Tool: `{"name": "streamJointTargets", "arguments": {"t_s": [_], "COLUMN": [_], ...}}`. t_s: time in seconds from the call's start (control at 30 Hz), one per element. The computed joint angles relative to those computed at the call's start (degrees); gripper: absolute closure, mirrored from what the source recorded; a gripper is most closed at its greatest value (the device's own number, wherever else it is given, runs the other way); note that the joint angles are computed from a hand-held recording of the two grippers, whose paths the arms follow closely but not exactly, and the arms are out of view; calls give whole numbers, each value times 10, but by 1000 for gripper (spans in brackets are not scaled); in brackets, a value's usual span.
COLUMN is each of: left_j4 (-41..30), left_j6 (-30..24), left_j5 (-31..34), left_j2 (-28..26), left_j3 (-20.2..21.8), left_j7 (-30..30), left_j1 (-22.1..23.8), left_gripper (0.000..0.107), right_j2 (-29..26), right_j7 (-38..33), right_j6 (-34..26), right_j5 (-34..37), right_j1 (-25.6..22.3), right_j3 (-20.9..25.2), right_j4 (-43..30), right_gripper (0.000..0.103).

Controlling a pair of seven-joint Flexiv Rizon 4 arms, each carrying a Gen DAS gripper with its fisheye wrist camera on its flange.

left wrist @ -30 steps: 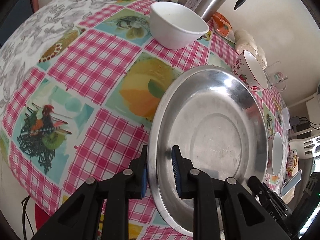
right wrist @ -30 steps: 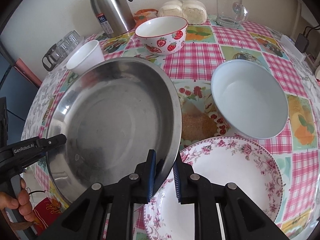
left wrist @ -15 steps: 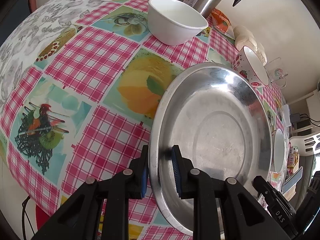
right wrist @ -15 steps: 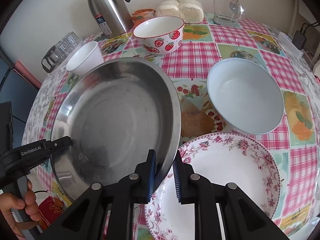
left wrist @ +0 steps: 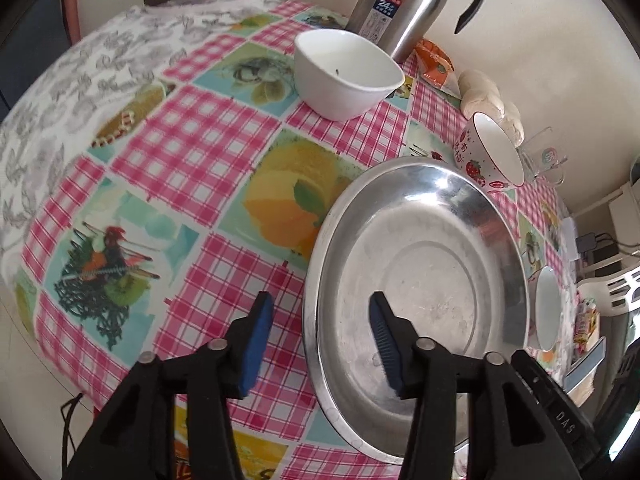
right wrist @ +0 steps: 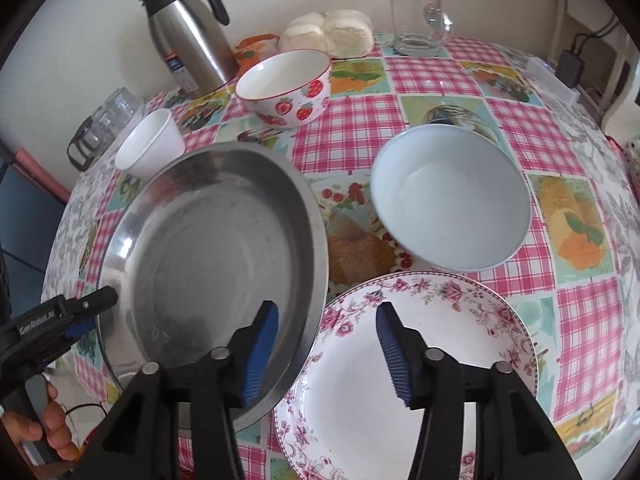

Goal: Organize plates and bowls

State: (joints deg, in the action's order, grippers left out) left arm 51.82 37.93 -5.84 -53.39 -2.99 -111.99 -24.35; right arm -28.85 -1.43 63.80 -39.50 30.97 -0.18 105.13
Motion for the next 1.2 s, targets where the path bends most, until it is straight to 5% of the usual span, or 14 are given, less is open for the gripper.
{"name": "streamJointTargets", "arguments": {"t_s": [0.27,0.57,0.83,1.2], "left_j4": [-48,-66,-23,37], "left_j6": [-41,-47,40,206], "left_j5": [40,78,94,47], "left_j2": [-16,-22,-1,18], "left_j3": [22,35,33,-4], "left_j7": [2,15,10,58], "left_j1": [-18,-33,-33,-26], "left_gripper": [20,8,6,6], "right_j2": [-3,-12,-1,62], "right_j7": [12,-26,-14,123], "right_j6": [-23,-62,-69,-72], "right_j5": [-34,-16,-36,-134], "right_j1": [10,7,10,-12], "right_j3": [-8,8,1,-10], "right_j4": [-11,-31,-20,57], "right_gripper": [19,4,0,0]}}
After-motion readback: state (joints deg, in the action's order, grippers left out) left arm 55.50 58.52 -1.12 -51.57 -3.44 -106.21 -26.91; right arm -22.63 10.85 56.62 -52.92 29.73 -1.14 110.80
